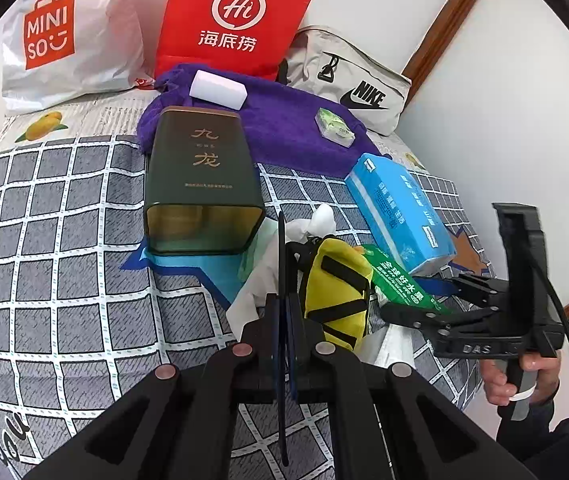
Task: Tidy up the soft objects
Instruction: 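Grasp the green snack pack with the right gripper, then carry the green snack pack onto the purple towel and open the right gripper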
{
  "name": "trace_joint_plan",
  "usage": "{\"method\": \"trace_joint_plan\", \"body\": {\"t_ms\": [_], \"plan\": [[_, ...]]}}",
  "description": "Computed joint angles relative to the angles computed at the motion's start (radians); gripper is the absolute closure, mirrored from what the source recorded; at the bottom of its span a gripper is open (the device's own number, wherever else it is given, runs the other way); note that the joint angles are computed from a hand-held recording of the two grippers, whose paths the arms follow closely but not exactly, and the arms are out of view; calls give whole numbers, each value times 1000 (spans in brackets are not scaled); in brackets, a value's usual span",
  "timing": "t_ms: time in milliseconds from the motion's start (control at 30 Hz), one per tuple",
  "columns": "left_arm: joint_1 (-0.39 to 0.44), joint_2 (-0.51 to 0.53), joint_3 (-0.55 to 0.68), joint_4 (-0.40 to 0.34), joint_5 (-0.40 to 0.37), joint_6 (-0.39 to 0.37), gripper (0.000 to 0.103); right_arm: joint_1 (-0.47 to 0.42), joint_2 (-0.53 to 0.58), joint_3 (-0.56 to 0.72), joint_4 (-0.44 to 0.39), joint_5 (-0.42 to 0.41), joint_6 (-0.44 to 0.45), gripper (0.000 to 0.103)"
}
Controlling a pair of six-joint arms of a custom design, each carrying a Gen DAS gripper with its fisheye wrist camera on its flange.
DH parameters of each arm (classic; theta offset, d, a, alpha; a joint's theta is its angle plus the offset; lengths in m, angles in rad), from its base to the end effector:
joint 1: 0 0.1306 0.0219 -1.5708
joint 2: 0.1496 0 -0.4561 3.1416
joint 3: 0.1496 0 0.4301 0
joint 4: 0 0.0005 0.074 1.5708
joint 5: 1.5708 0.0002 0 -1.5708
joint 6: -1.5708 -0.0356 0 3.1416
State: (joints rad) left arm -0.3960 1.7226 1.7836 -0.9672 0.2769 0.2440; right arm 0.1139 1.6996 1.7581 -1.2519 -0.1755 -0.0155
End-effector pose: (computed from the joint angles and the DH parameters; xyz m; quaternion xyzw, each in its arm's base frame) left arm 0.5987 -0.2614 0.5070 0.1160 0.9301 -0.2255 0.2657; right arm 0.6120 0.0758 0.4928 -0.0645 0.9765 0.0980 0.1809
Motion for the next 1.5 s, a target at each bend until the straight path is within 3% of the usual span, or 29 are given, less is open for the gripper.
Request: {"method": "trace_joint_plan", "body": {"t_ms": [100,433,500,533,733,900,1000,1133,1167,1200,1500], "plan": [[5,0,-3,3,6,5,99,2,-7,-7,11,4,27,52],[1,4,11,12,35,5,99,-24,-72,-28,12,-57,63,52],[1,4,15,14,38,6,99,-25,-74,-23,2,-55,70,66],[1,3,17,14,39,6,99,-26,-69,-17,-16,-49,75,67],[-4,-4,16,16,42,0,99,-18,-64,-27,-43,7,98,65],[-7,-2,18,9,38,2,99,-4,-71,-24,-22,-14,105,37],[-7,-3,17,12,40,1,99,15,-56,-18,-12,20,119,36],[-4,-6,16,11,38,0,99,31,-29,-14,-35,80,135,41],[-4,-7,15,12,38,0,99,32,-29,-17,-37,80,141,57],[-3,-8,14,11,37,0,99,29,-29,-17,-48,65,150,65],[5,1,44,-2,33,2,99,-4,-82,2,-34,-16,157,66]]}}
